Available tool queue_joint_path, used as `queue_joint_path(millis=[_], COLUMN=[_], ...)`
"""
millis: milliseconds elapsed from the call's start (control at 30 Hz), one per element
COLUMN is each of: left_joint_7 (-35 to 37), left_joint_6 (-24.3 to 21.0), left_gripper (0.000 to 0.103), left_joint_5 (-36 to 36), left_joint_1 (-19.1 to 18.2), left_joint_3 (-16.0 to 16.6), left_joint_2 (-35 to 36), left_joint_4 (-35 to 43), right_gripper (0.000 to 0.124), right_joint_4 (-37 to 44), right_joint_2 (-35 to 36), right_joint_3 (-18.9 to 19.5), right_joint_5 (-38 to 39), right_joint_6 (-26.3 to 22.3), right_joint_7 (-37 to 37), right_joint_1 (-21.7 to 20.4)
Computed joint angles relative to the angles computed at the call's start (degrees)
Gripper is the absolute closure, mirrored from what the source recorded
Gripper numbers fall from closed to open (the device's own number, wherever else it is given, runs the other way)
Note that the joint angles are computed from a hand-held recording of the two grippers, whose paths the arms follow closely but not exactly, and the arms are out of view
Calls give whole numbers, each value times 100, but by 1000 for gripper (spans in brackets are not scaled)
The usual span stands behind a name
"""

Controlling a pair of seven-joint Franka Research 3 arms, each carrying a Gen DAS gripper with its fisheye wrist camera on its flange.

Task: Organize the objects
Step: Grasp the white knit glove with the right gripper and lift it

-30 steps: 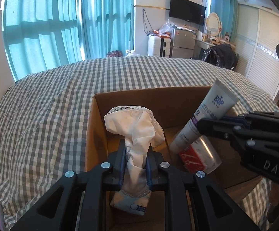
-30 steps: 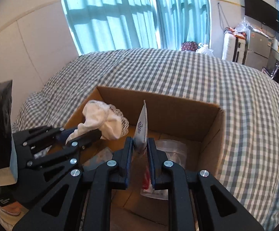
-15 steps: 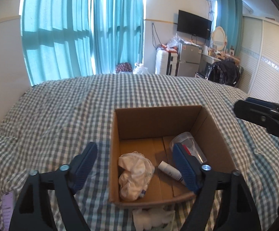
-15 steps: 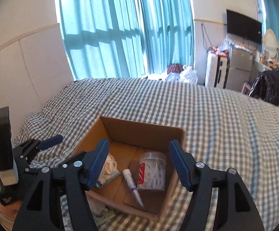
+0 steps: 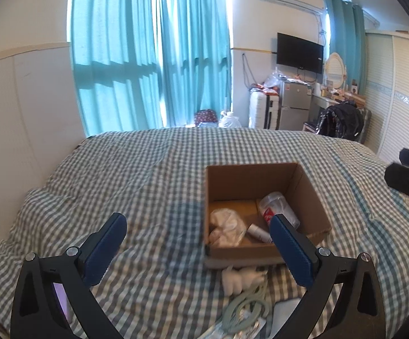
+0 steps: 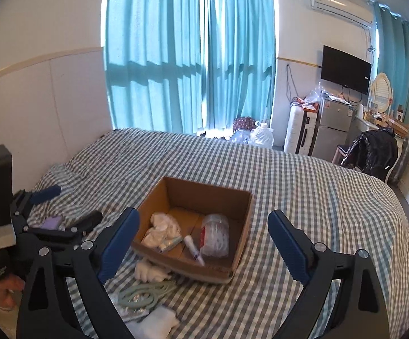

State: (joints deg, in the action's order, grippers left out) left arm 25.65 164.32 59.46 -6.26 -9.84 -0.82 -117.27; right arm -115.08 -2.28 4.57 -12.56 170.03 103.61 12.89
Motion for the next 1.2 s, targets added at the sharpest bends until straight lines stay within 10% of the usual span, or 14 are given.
queue_joint_path(millis=[300, 800, 1200], left_joint_7=[-785, -796, -477], left_joint_6=[-170, -146, -51], left_gripper=[0, 0, 0], left_joint_5=[579, 419, 192], left_joint_1=[115, 107, 35], left_joint_3=[-137, 26, 84], left_joint_2=[-409, 23, 172], left_joint_4=[-954, -1550, -1493], right_gripper=[31, 34, 74], right_joint_4=[-897, -945, -1040], right_joint_2=[-143, 659, 520], right_joint_3=[269, 157, 189], right_joint_5=[-184, 1672, 3133], right_joint_6=[-206, -1125, -1086], right_joint_7=[395, -1360, -2811], right_joint_1=[114, 670, 684])
